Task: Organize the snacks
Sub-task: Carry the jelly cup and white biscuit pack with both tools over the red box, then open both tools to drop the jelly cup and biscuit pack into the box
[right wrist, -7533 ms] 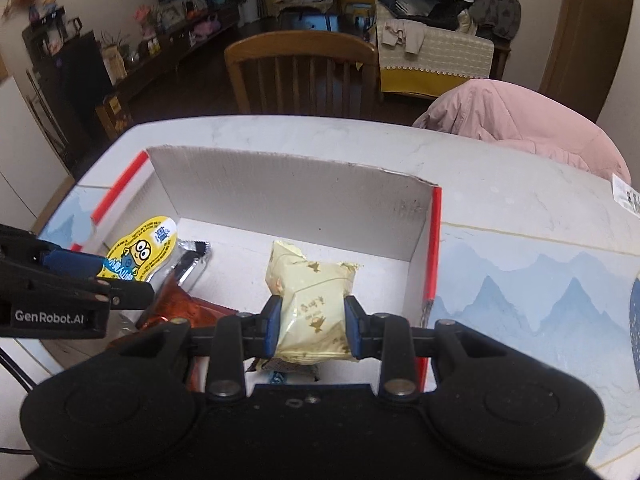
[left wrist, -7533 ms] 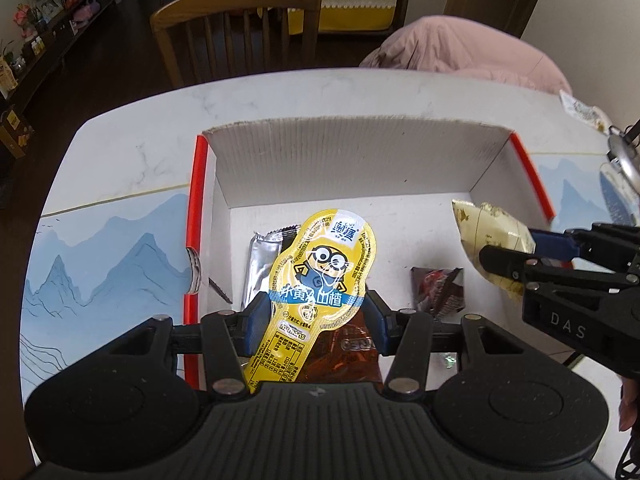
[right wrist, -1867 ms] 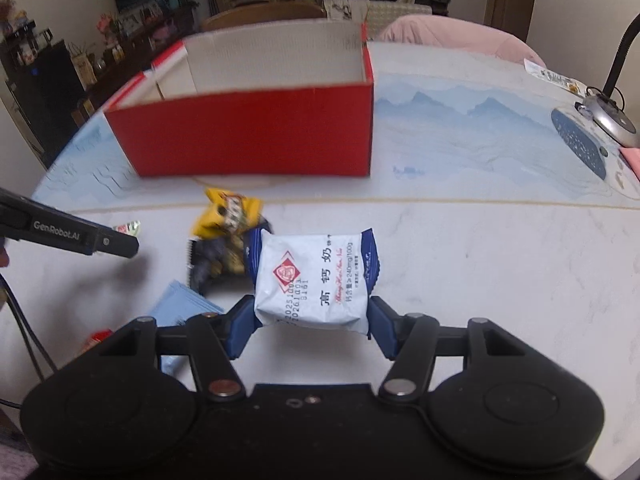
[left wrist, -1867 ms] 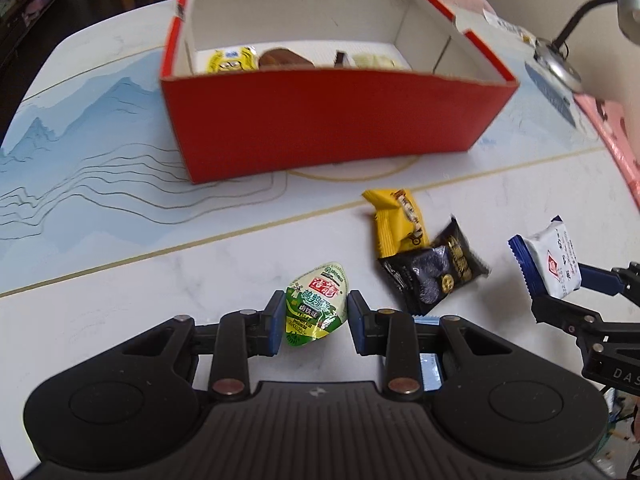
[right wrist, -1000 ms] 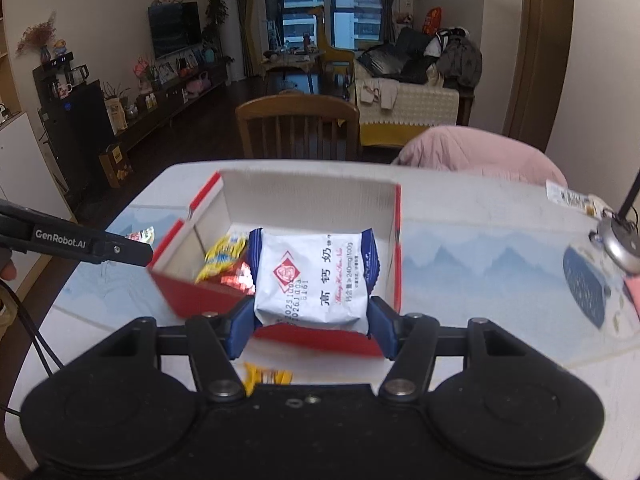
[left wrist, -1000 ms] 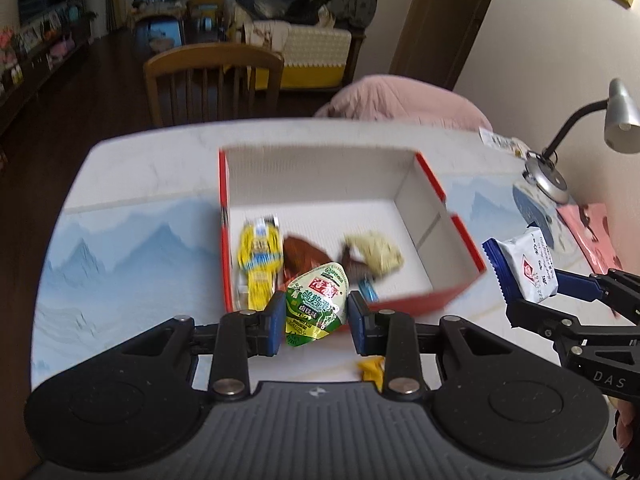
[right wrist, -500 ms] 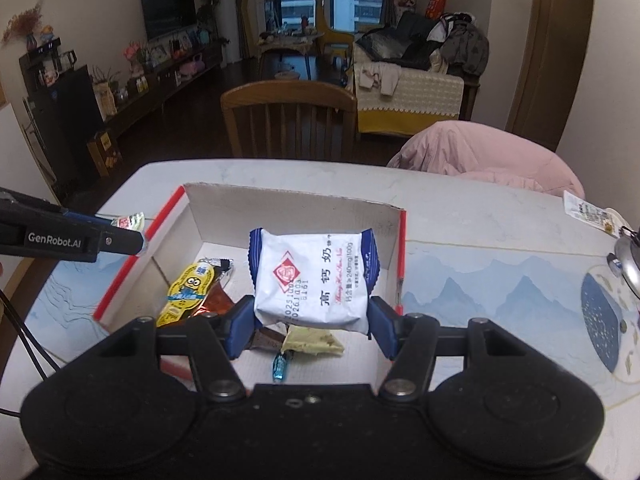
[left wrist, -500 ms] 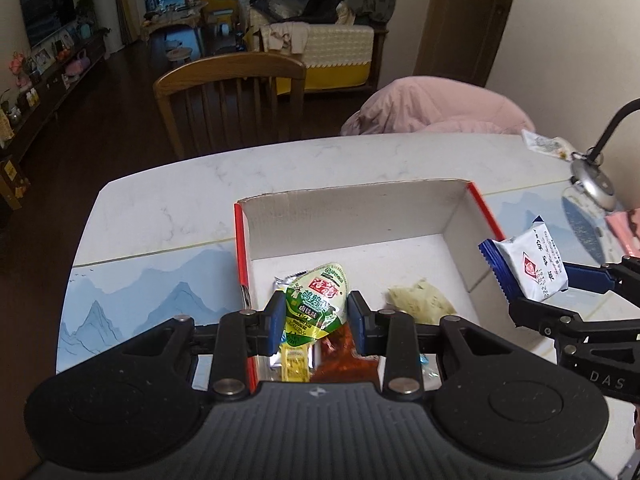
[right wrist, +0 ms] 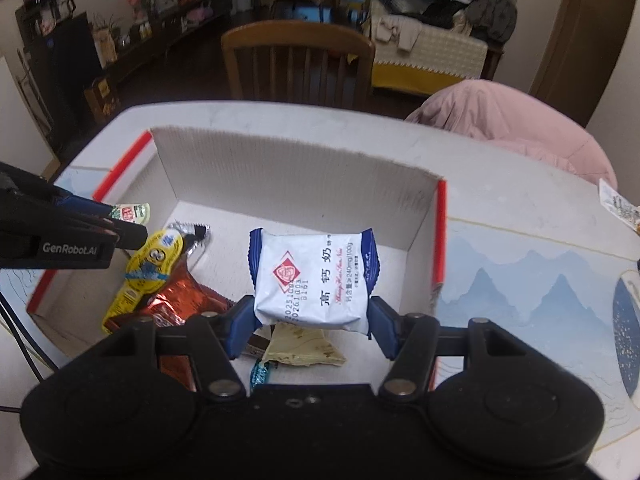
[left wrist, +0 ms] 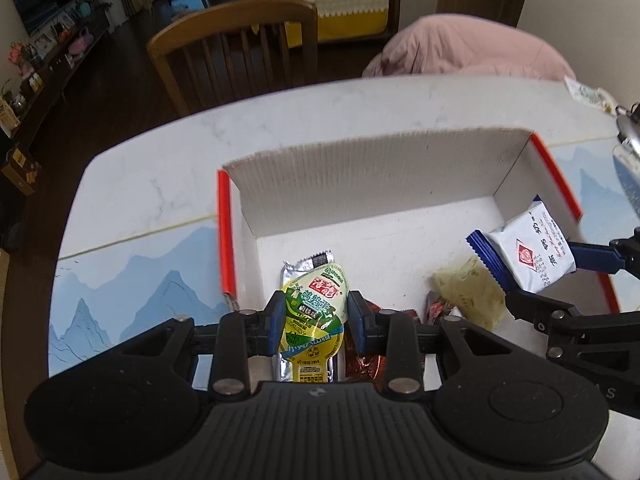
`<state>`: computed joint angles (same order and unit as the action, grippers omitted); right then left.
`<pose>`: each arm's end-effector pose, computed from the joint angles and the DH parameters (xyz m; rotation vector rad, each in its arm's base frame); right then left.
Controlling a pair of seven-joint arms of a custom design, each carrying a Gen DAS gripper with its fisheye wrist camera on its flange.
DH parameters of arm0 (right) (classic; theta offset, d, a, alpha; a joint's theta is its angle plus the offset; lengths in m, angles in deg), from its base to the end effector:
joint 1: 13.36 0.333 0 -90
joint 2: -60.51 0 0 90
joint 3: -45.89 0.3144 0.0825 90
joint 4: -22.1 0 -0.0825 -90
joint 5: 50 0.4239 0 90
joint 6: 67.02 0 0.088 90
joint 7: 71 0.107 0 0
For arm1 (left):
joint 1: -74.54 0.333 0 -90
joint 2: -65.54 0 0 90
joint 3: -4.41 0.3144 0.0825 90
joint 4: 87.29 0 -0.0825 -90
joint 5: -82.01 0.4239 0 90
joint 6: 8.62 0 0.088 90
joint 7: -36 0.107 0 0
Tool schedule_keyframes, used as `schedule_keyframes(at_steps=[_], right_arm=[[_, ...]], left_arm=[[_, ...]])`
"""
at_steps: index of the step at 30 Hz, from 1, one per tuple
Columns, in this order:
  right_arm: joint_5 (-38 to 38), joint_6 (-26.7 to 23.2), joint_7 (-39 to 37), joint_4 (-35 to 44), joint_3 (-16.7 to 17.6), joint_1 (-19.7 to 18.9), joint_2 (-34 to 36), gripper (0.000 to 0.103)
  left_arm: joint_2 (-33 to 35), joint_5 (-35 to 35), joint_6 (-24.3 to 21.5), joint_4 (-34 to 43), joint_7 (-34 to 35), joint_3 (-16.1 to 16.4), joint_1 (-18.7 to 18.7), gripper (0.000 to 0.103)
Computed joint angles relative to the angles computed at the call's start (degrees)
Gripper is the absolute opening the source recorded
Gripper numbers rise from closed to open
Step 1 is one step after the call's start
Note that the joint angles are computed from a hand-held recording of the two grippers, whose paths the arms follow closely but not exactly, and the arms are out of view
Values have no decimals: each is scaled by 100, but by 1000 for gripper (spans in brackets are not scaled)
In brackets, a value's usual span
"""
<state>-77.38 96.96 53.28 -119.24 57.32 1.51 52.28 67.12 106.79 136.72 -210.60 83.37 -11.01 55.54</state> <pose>0.4629 0.2571 0.3731 -2.1347 1.5877 -0.5469 0.4968 -0.3456 0.4005 -1.7873 2.1175 -0.4458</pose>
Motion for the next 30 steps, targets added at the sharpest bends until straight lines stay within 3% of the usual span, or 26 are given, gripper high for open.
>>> schedule_keyframes(at_steps=[13,22,24,30], right_arm=[[453,-237,-782,336,-327,310,546,60],[238,-219,-609,321,-371,347,514,63],[161,-209,-530,287,-360,332,462,63],[135,-64,-289,56,-273,229,177,64]], left_arm=[[496,-94,-534,381,399,-7,-114,33],[518,70,-645,425,295,14,-175,34],[493,74,-659,417,274,15,-173,40],[211,-88,-404,142,250,8,-108,43]])
